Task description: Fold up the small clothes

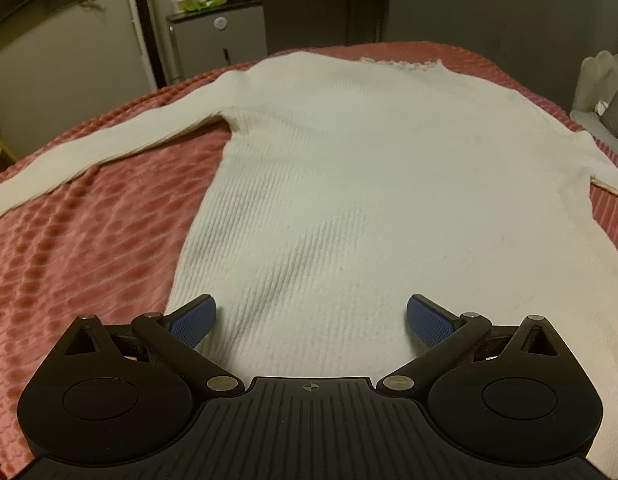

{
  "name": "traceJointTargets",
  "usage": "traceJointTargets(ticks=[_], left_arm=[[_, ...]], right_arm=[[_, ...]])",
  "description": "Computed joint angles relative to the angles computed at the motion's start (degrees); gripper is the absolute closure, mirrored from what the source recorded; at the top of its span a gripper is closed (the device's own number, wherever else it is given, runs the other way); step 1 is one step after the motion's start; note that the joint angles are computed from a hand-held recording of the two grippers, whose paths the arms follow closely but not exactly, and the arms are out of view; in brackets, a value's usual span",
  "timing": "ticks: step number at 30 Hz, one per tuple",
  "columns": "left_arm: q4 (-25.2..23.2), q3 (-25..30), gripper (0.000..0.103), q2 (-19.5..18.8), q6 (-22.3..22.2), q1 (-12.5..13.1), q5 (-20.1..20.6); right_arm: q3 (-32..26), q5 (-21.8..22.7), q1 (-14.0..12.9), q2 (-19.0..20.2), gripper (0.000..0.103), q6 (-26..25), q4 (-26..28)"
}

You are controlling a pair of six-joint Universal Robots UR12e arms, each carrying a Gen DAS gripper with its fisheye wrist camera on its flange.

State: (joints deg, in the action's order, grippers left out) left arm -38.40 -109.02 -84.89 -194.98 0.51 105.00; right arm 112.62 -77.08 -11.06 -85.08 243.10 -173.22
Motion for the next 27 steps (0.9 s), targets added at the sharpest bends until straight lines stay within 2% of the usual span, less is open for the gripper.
traceJointTargets(ticks=[1,2,4,6,7,9,12,14,16,17,18,21,22,24,27], left_arm=[[-0.4,0.0,0.0,0.0,-0.3,0.2,-0.1],[-0.6,0.1,0.0,0.1,-0.5,0.4,-0.4],[-0.8,0.1,0.0,0.3,-1.0,0.8,-0.8],[-0.8,0.2,0.0,0.4,-1.2,1.1,-1.1],[-0.1,0.1,0.0,0.6,-1.3,1.2,-1.4],[1.5,-0.2,0.0,0.9,-1.5,1.6,-2.8],[3.1,0.0,0.0,1.3,-1.0,2.4,-5.8],[4.4,0.5,0.0,1.3,-0.9,2.8,-7.9],[5.4,1.3,0.0,0.9,-1.1,3.3,-10.3],[4.8,2.2,0.0,0.6,-1.2,3.5,-11.4],[4.5,3.0,0.0,0.1,-1.4,3.5,-12.1],[7.1,4.9,0.0,-2.1,1.3,3.7,-16.7],[7.7,5.9,0.0,-3.3,2.6,3.6,-18.3],[7.5,8.1,0.0,-5.7,4.2,3.6,-21.9],[3.4,11.6,0.0,-9.2,2.2,3.9,-28.6]], right_arm=[[-0.1,0.3,-0.4,-0.1,0.085,0.0,0.7],[-0.5,-0.4,-0.4,-0.3,0.097,-1.0,2.7],[-1.7,-2.2,0.2,-0.8,0.097,-4.8,5.3],[-3.3,-6.1,2.2,-0.9,0.097,-11.6,5.6],[-4.4,-7.3,3.6,-0.7,0.097,-16.5,4.8],[-6.6,-8.0,6.9,-0.2,0.097,-26.3,2.7],[-10.2,-2.6,11.9,1.5,0.097,-37.4,-1.3],[-12.7,3.2,15.0,2.9,0.096,-41.7,-1.8],[-14.9,9.9,17.1,4.2,0.088,-41.7,0.5],[-15.3,11.9,18.0,4.7,0.081,-40.7,0.8],[-15.1,12.1,18.7,5.0,0.078,-39.1,-0.1],[-12.1,7.1,20.7,4.3,0.075,-33.7,-2.2],[-10.8,3.8,21.4,3.7,0.075,-31.6,-1.0],[-8.6,-0.1,22.0,2.7,0.075,-29.5,0.4],[-7.1,-7.1,23.3,1.3,0.075,-33.4,6.0]])
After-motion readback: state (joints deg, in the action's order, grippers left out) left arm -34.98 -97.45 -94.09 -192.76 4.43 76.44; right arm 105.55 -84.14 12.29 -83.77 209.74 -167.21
